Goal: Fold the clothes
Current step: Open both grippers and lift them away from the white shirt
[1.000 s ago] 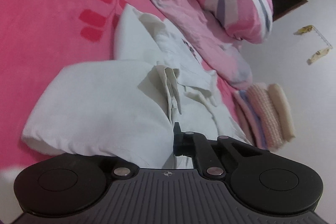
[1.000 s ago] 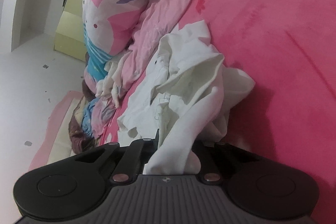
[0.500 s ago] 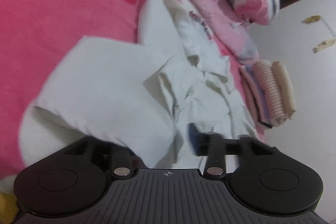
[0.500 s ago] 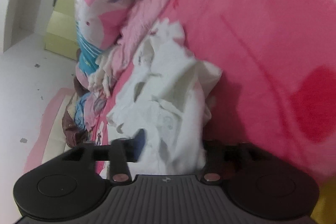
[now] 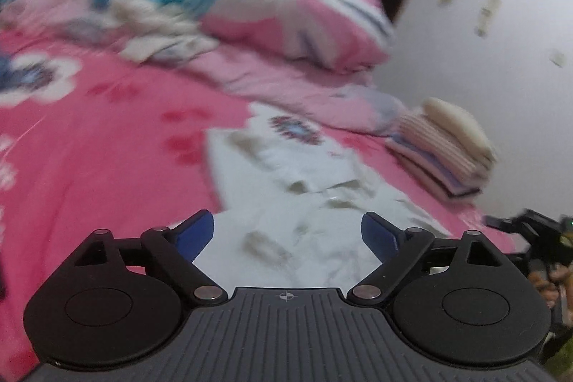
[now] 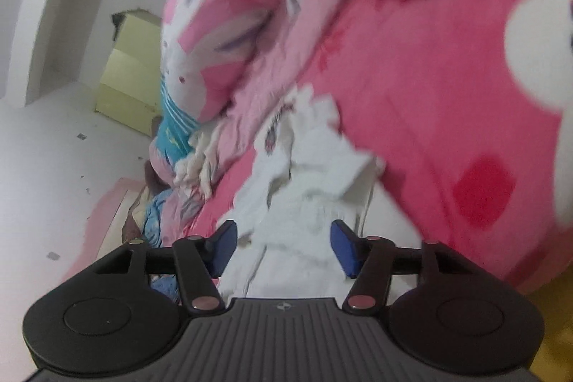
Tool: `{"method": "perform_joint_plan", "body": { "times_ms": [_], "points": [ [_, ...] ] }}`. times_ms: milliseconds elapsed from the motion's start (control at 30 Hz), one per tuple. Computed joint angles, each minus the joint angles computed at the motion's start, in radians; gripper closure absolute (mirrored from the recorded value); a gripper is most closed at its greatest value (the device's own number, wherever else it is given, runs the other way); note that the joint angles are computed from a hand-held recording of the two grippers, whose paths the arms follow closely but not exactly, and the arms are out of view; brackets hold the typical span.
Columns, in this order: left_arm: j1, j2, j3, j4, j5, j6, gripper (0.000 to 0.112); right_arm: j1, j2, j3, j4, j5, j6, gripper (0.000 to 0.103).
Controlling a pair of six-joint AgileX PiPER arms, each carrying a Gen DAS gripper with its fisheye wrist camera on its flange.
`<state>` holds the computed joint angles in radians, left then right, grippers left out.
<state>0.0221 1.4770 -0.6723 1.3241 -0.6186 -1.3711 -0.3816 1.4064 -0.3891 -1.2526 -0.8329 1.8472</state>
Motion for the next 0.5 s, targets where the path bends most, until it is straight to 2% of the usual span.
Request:
{"method": "perform_joint_plan", "body": {
  "times_ms": [200,267,333,367,400,500],
  "points": [
    [-0.197,0.151,-0.120,-0.127,0.057,0.153,0.041,0.124,0.146,-0.028,0.108,0.081,-0.019,0.053],
    [-0.224,0.212,-0.177,-0.119,0.062,0.129,0.044,0.157,0.178,-0.043,0.141,0.109,-0.039,0.055],
    [-0.245,0.267,-0.228,-0.114,0.070,0.113,0.045,0.174,0.203,-0.059,0.163,0.117,-0.061,0.067],
    [-0.255,0.287,-0.246,-0.125,0.081,0.122,0.045,0.178,0.212,-0.062,0.179,0.109,-0.076,0.083],
    [-0.265,0.308,-0.264,-0.135,0.092,0.132,0.045,0.181,0.208,-0.060,0.192,0.104,-0.091,0.093],
    [-0.274,0.359,-0.303,-0.165,0.101,0.161,0.046,0.211,0.159,-0.066,0.214,0.143,-0.133,0.099]
  ]
}}
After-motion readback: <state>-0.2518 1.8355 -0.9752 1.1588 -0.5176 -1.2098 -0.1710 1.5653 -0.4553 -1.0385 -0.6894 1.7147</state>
